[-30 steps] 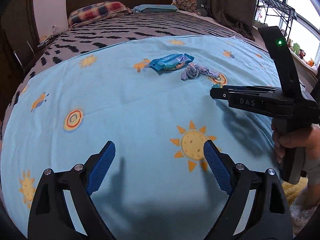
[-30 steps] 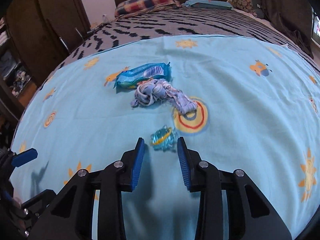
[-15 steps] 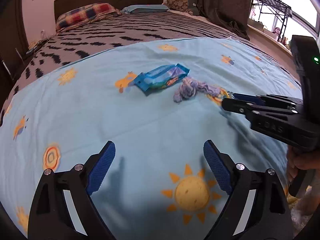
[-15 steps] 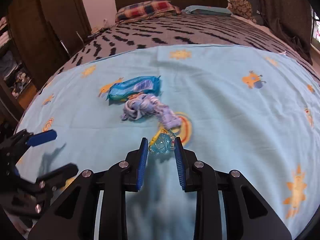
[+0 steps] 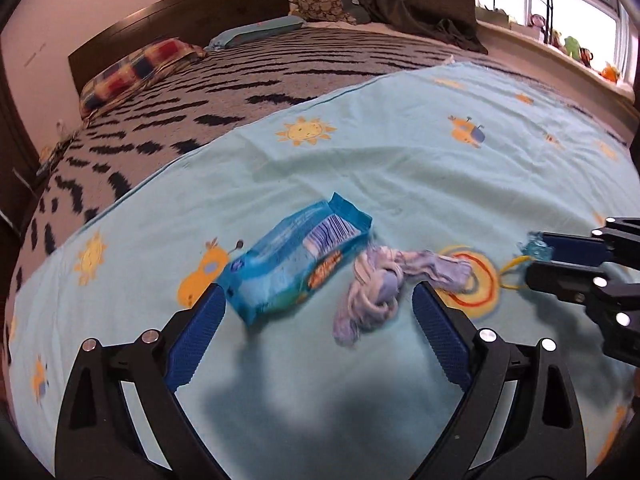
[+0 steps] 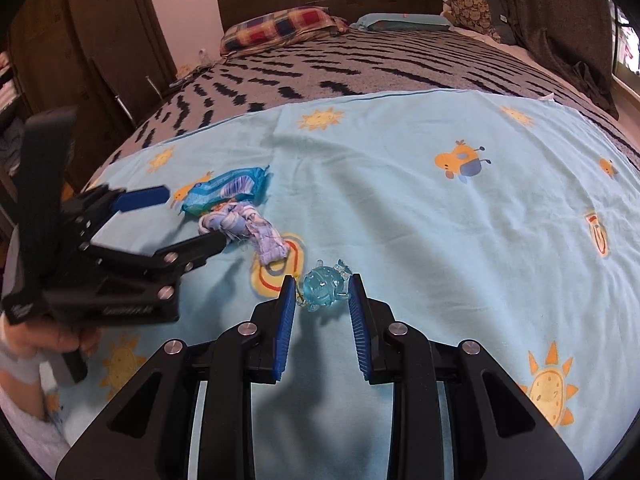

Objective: Collect trash
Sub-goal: 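Grasp the blue teether with the right tool while the left tool grasps the grey cloth and blue packet, then lower the cloth, packet and teether into the bin and open both tools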

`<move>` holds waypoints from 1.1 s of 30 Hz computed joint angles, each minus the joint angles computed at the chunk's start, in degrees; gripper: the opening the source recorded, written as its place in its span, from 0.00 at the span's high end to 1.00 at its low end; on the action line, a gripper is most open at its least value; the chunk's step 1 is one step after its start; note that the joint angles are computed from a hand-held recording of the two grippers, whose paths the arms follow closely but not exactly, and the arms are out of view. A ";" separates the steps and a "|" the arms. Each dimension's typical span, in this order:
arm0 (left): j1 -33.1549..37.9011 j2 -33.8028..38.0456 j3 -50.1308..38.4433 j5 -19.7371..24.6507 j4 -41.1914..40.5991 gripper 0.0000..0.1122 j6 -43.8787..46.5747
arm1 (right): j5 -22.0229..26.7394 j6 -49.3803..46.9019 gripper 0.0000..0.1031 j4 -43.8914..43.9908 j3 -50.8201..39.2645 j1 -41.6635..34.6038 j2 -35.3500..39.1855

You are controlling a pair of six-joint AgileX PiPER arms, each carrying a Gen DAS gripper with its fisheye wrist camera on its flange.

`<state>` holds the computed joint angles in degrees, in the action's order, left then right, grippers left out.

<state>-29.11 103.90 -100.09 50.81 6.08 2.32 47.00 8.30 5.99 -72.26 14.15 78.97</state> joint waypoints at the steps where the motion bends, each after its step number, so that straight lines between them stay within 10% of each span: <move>1: 0.14 1.29 -1.41 0.34 -0.35 0.20 0.97 | -0.11 -0.55 0.73 0.47 0.11 -0.28 0.23; 6: 2.20 6.63 -7.08 1.47 -6.20 0.20 7.02 | -1.18 -4.12 0.73 4.34 0.74 -1.83 0.72; 20: 0.78 7.49 -7.83 -1.44 -2.77 0.76 8.46 | -2.11 -7.97 0.73 8.30 0.49 -2.80 1.78; 33: 2.66 6.22 -6.72 -1.66 -6.34 0.90 9.31 | -2.66 -7.95 0.73 9.06 1.19 -3.40 1.13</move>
